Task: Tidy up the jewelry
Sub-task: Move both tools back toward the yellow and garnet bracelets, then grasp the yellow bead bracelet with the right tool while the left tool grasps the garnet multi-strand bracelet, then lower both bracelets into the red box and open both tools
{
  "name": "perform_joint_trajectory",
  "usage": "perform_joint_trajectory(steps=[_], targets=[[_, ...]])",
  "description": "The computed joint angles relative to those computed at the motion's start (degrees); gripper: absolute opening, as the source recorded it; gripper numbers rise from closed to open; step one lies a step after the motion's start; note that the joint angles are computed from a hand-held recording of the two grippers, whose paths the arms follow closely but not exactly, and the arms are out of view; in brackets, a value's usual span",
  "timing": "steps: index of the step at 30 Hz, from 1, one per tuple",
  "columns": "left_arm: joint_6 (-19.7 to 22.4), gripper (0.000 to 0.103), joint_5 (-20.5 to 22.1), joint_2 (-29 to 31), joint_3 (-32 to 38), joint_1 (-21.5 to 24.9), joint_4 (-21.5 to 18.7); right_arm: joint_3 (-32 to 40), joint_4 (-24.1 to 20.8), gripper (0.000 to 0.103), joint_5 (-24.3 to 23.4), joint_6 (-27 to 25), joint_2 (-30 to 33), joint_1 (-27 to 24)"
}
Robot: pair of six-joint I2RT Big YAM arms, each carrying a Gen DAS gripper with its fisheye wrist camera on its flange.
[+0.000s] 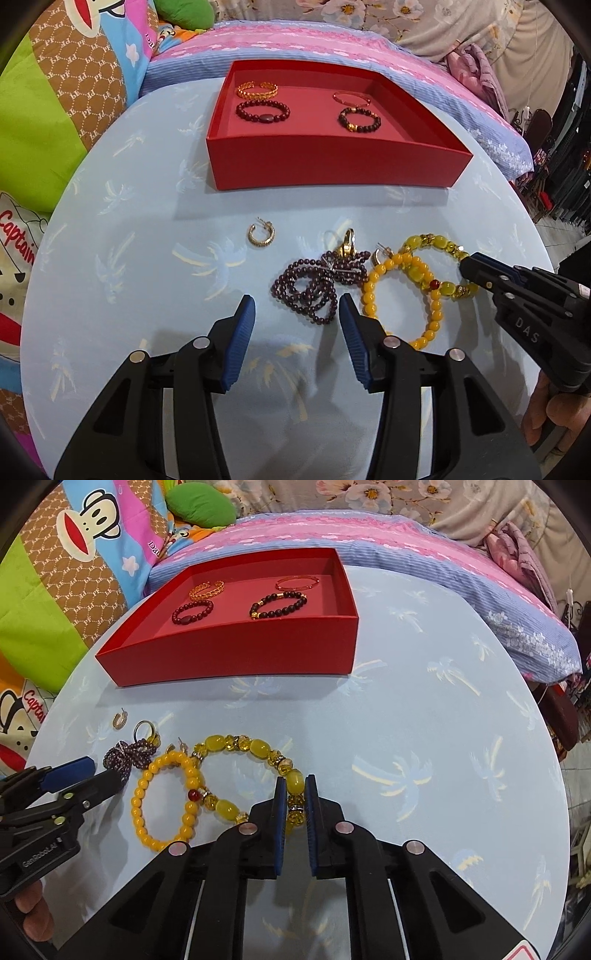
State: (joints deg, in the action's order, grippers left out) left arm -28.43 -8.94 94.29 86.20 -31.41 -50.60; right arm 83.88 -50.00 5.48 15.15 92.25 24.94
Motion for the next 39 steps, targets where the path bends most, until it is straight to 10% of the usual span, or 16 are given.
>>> perform_joint_trajectory(steps=[4, 11, 39], targets=[[0.14, 0.042, -0.36, -0.19, -0.51, -0.17, 0.84, -0.82, -0.29, 0.009, -1.59, 1.11, -0.88, -0.30], [1.14, 0.003, 1.65, -0.04, -0.11, 0.11, 1.27, -1.63, 0.20, 0.009, -2.61, 2.00, -2.31, -0.06], [6.52, 0.003, -0.60, 0.71, 15.13, 4.07, -1.74, 11.21, 4.06, 0.009, -5.58, -0.31, -1.55, -2.53]])
